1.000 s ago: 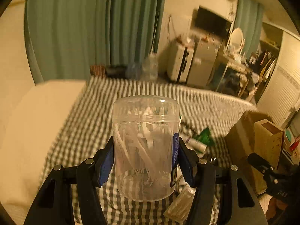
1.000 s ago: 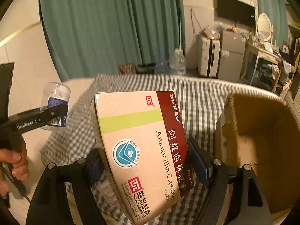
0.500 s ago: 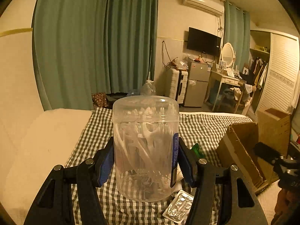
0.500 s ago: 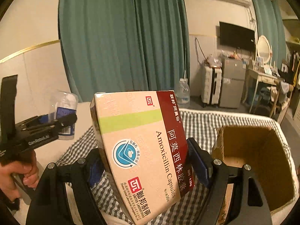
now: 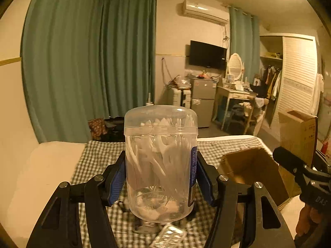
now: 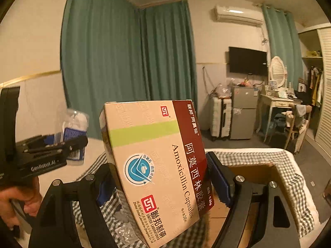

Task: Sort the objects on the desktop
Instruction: 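Lift and carry the tub and Amoxicillin box over the open cardboard box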

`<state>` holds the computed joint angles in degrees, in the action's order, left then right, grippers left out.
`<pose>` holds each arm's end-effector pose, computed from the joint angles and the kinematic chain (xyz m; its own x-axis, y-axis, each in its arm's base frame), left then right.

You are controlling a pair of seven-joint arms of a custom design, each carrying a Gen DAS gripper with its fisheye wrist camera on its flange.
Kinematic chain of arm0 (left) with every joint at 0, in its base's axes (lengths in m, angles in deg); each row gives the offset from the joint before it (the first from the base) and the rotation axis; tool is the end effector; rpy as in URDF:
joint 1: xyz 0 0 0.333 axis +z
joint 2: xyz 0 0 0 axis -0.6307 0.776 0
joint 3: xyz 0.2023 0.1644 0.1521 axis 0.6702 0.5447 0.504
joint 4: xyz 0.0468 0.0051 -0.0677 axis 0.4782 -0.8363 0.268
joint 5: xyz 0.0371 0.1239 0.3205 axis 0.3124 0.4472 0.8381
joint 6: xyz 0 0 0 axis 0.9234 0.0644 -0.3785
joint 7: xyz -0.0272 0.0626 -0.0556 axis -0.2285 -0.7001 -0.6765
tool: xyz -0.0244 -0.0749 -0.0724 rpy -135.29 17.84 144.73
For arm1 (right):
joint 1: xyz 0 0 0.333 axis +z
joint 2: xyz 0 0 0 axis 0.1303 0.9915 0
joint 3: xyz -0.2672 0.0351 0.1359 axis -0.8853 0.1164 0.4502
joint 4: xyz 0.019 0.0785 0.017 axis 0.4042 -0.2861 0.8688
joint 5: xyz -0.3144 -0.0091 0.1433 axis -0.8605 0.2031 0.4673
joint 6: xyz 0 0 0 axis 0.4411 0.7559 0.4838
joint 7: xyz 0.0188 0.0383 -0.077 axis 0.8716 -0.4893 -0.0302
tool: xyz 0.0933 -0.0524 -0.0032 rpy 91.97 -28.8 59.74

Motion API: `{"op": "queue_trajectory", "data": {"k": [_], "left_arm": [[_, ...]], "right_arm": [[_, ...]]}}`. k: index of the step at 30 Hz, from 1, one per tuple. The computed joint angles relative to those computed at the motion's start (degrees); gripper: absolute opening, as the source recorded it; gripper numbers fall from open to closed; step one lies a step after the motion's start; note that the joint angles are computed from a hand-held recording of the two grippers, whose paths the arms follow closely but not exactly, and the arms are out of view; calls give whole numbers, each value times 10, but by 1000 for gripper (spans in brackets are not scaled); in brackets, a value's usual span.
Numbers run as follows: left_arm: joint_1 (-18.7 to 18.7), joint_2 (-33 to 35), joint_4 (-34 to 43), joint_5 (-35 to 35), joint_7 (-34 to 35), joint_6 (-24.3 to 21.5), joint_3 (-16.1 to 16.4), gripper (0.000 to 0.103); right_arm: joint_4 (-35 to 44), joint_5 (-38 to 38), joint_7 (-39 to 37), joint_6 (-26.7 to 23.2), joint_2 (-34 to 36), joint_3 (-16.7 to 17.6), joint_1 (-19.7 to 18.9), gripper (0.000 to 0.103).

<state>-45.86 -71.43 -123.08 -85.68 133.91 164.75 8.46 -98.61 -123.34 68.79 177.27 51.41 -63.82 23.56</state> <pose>0.4550 -0.1451 0.8022 -0.3718 -0.9278 0.0308 -0.4067 0.1329 -0.9039 0.4218 0.2648 0.7161 -0.0404 -0.9961 -0.0781 -0.3169 0.0869 -0.9445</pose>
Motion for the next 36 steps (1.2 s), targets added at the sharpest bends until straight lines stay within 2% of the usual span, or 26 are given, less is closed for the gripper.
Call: {"op": "queue_trajectory", "data": {"k": [10,21,29,36], "left_arm": [[-34,44,78,30,-47,-29,-35,63],[-93,113,168,86,-74,-42,-61,63],[-133,145,170,108,-87,-39,-66,63],[-163,197,200,107,-91,-57,-69,63]], "right_arm": [[-52,-9,16,-14,-86,2,-46,78],[-122,2,0,-28,-171,11,-111,78],[-166,51,-10,-12,-203,-12,-141,78],[-220,111,-42,16,-219,-39,-145,78]]}}
